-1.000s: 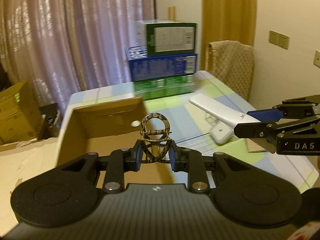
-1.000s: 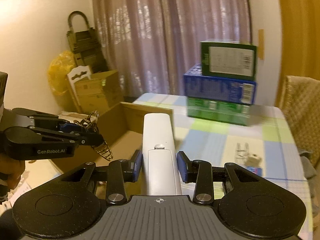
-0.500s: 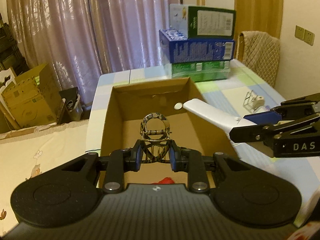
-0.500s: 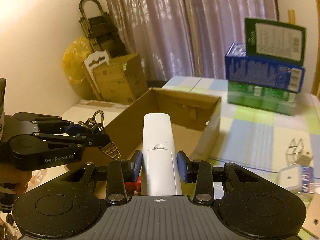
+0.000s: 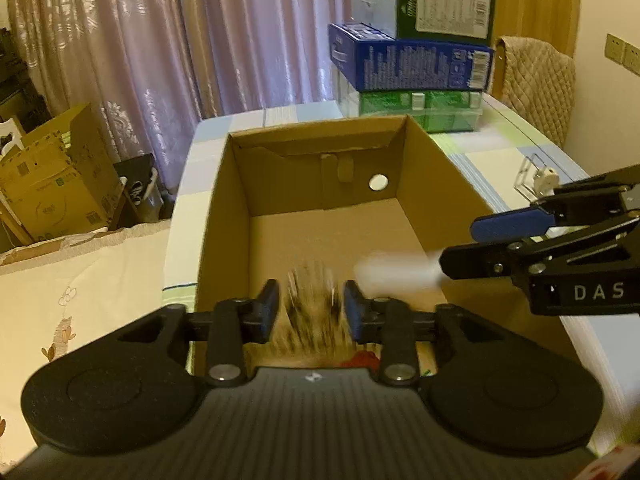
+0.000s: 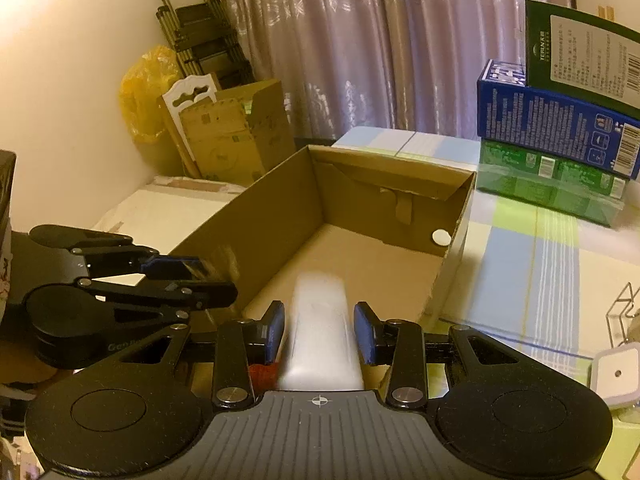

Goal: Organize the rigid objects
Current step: 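Carry strap and remote to the box and release both inside, then return to the table while the right tool grasps the gold TP-LINK router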

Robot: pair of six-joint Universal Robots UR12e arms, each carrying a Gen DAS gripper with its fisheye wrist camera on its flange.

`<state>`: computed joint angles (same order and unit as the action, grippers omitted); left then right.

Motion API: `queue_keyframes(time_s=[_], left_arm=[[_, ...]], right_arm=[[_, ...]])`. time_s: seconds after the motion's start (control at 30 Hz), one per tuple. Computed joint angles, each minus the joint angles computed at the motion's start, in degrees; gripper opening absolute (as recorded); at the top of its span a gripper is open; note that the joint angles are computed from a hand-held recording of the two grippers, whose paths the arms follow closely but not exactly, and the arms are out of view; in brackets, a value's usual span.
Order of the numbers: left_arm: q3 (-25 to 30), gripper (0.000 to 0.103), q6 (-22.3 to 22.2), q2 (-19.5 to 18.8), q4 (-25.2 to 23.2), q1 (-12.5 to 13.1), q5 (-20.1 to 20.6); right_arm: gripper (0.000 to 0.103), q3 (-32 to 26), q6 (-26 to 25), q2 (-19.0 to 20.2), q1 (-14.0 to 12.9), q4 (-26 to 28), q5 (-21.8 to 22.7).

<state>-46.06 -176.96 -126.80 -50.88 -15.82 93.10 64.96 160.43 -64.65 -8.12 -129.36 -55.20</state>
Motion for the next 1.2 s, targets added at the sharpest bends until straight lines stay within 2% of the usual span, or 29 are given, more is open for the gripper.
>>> queue_keyframes(time_s=[0.1, 0.17, 0.5, 0.73, 0.97, 1.2], left_arm=[[0.0, 0.032, -0.7, 0.0, 0.5, 0.1, 0.0], [-0.1, 0.032, -0.7, 0.1, 0.8, 0.0, 0.4], [-1.1, 0.032, -3.3, 1.9, 3.5, -1.2, -0.6], [0.1, 0.033, -4.5, 1.8, 5.2, -3.4, -2.2], [2.7, 0.038, -6.0, 0.4, 4.9, -6.1, -5.1], [6.1, 0.048, -6.5, -2.2, 3.3, -8.8, -7.7]], right_arm=[[0.04, 0.4, 0.3, -0.2, -0.2, -1.2, 0.4], [0.053, 1.0, 0.9, -0.5, -0.5, -2.4, 0.8], [0.058, 5.7, 4.3, -4.7, -3.1, -9.1, 2.1], [0.07, 9.8, 8.3, -8.6, -6.3, -13.8, -1.5], [0.074, 13.2, 8.0, -12.1, -11.0, -15.5, -5.4], [0.075, 16.3, 8.4, -14.4, -15.5, -15.6, -9.0]])
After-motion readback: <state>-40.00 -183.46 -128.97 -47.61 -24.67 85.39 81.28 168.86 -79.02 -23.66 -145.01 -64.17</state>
